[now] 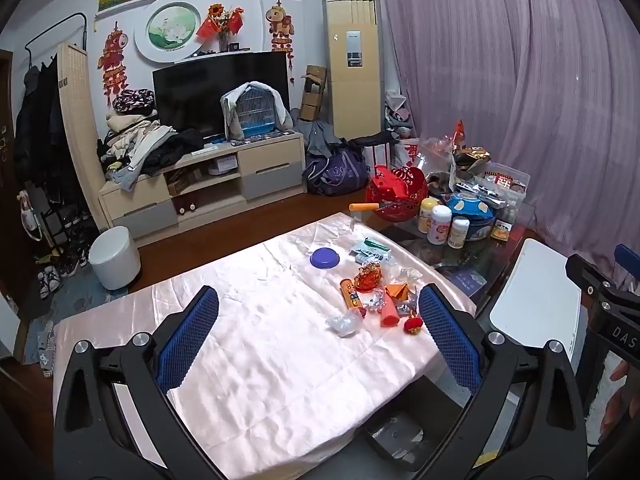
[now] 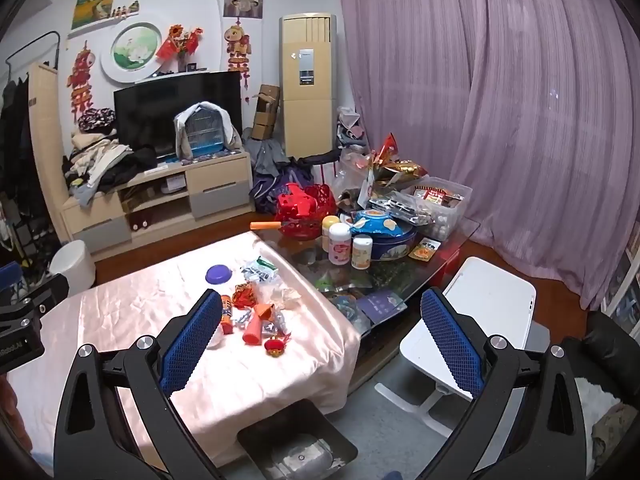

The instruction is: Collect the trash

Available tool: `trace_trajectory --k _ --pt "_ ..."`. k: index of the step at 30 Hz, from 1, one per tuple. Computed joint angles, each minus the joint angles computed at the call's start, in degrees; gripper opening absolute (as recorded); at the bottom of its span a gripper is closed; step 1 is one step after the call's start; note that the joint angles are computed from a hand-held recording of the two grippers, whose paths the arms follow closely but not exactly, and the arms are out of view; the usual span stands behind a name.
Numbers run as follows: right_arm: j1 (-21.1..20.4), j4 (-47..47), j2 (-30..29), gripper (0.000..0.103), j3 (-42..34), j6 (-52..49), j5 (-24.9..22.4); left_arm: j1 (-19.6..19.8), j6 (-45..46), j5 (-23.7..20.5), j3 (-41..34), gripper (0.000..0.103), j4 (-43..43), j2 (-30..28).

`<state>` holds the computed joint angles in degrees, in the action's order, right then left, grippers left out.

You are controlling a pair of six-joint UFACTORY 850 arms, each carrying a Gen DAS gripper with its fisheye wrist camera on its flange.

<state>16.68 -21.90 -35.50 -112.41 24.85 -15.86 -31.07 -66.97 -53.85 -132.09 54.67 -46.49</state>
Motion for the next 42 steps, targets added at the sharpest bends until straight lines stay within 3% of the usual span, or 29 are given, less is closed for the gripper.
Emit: trace_trajectory --k 8,18,42 --pt "-0.13 0.36 0.18 0.100 0.41 -0.05 0.31 0.10 1.29 -0.31 -2.07 0.095 -0.86 -1.35" --pt "-0.23 0.13 1.02 0.100 1.74 0.48 1.01 0.15 -0.06 0.27 1.34 0.095 0.31 1.70" --pt "-0.30 0.50 2.12 0.100 2.08 0.28 0.46 -0.69 -1.33 -0.17 2.23 0.095 1.59 2.25"
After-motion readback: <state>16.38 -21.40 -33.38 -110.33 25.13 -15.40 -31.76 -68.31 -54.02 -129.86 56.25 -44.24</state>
